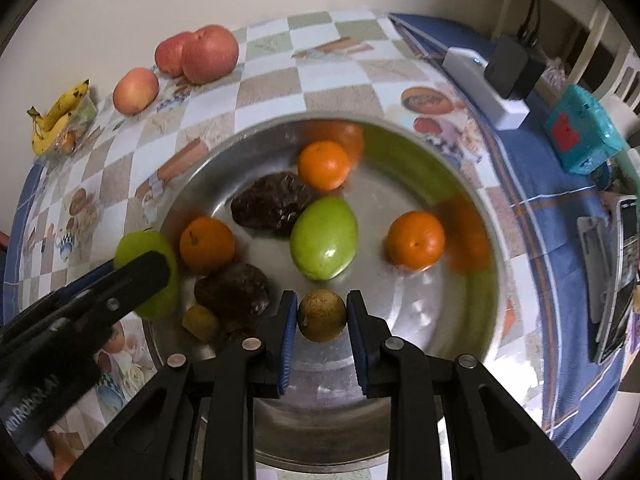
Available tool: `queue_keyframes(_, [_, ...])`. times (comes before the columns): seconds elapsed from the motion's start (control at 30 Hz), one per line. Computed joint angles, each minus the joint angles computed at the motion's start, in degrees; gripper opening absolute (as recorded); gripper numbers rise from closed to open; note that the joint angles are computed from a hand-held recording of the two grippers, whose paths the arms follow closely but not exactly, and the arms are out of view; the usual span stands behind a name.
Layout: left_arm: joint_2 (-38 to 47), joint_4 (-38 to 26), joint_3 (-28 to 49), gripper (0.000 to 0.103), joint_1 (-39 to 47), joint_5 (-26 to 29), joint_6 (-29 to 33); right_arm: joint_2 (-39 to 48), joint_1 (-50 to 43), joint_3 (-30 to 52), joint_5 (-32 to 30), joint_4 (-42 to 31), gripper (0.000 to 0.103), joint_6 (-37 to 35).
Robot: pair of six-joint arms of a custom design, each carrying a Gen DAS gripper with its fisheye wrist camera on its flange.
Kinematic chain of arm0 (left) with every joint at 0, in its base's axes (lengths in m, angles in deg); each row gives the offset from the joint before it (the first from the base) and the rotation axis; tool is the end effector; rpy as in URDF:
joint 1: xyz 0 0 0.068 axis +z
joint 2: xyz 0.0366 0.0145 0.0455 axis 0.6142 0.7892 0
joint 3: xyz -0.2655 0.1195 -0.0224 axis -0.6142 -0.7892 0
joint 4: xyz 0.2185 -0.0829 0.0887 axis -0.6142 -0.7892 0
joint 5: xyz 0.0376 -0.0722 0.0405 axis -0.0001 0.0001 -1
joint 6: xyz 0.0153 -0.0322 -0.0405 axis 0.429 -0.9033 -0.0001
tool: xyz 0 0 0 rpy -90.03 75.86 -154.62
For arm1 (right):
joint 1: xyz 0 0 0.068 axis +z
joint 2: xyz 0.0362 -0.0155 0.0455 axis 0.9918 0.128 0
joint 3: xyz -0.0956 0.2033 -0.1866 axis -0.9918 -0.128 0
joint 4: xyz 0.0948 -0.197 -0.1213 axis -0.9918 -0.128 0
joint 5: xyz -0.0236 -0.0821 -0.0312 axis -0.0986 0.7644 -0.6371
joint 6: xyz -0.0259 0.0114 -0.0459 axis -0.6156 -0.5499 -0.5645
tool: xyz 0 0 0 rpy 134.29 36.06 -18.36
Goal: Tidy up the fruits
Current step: 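Carry the green pear with the left tool while the right tool carries the brown fruit over the bowl, then open the left tool to drop the pear while the right tool releases the brown fruit into the bowl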
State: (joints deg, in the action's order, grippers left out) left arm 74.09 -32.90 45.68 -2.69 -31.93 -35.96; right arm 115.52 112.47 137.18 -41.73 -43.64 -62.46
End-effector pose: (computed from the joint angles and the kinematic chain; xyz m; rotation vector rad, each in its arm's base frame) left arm 0.1632 -0.1355 0.2551 -0.2551 2.6858 -0.4039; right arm 0.1865 0.1061 0.2463 -0.2016 2.8442 0.1647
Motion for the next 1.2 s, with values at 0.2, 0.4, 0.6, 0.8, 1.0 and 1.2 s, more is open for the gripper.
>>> queue_keyframes(0.2, [1.97, 0.39, 0.48, 0.042, -0.87, -0.81, 0.70, 1.54, 0.30, -1.23, -0.95, 1.20, 0.027, -0.01])
queue_keyframes(0.4, [2.46, 0.14, 0.83, 0.043, -1.39, -1.26, 0.57, 1.36, -0.01, -1.75, -1.54, 1.62, 0.027, 0.01])
queue_keyframes(0.6, [-0.47, 0.37, -0.31, 0.053, -1.11, 0.60, 0.11, 1.59, -0.22, -1.54, -1.60, 1.68, 0.027, 0.89])
queue_keyframes(0.8, [-6.69, -3.75, -0.57, 0.058, -3.15, -1.95, -2.47, -0.54, 0.90, -1.31, -0.53, 0.65, 0.033, 2.13])
queue_keyframes(1.0, [-13.90, -14.72, -0.72, 0.077, -6.77, -9.48, -8.85, -3.82, 4.70, -1.88, 2.76, -0.95, 0.040, 5.05])
queue_keyframes(1.2, [-16.91, -25.47, -2.04, 0.103, -11.34, -16.92, -17.24, -7.58, 8.81, -2.57, 5.69, -2.31, 0.068, 8.00])
